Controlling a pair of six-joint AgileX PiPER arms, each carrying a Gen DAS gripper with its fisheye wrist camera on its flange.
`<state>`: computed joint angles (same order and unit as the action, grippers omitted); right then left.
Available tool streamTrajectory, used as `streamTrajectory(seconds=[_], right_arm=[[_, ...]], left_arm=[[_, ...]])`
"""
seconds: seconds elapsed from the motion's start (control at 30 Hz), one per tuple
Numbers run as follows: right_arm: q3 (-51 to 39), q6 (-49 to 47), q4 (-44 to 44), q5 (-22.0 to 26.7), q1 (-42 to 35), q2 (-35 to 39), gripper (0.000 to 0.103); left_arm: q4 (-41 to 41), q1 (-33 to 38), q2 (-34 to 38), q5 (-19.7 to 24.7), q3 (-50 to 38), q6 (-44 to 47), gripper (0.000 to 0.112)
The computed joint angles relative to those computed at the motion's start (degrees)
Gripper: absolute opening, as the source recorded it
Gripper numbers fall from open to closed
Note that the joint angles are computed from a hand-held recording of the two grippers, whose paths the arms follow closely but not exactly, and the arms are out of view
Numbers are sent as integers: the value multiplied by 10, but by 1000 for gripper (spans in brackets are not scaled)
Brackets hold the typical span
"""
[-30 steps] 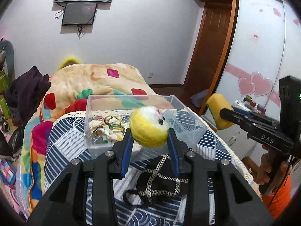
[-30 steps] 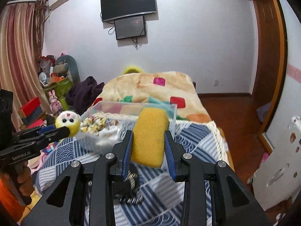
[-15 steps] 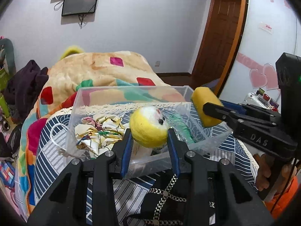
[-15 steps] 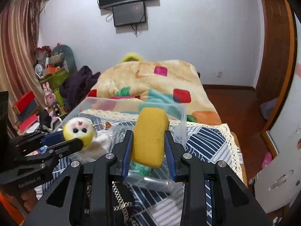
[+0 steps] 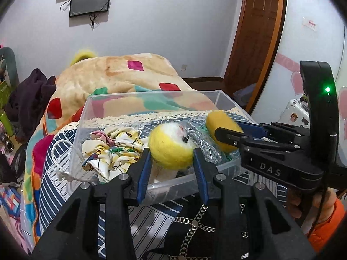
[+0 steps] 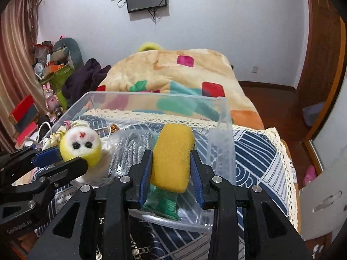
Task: Organize soft objects
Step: 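Carry the sponge and ball toy into the clear box and open both tools, then grasp the black chain-strap bag with the left tool while the right grasps the black-and-white cord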
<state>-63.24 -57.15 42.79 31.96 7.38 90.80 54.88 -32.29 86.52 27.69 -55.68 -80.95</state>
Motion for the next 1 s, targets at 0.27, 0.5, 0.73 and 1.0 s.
streamTrajectory(seconds=[0.27, 0.5, 0.73, 1.0], right_arm=[[24, -27, 0, -17, -4, -35, 56], [40, -80, 44, 11, -35, -73, 65], [89, -158, 101, 17, -60, -118, 80], [133, -192, 125, 43, -96, -131, 82]], left_arm=[[-34, -6, -34, -7, 18, 21, 44], [-5, -44, -82, 21, 54, -18, 58], [-3, -91, -92, 44, 81, -22, 59], [-61, -66, -39, -8, 100, 20, 62]])
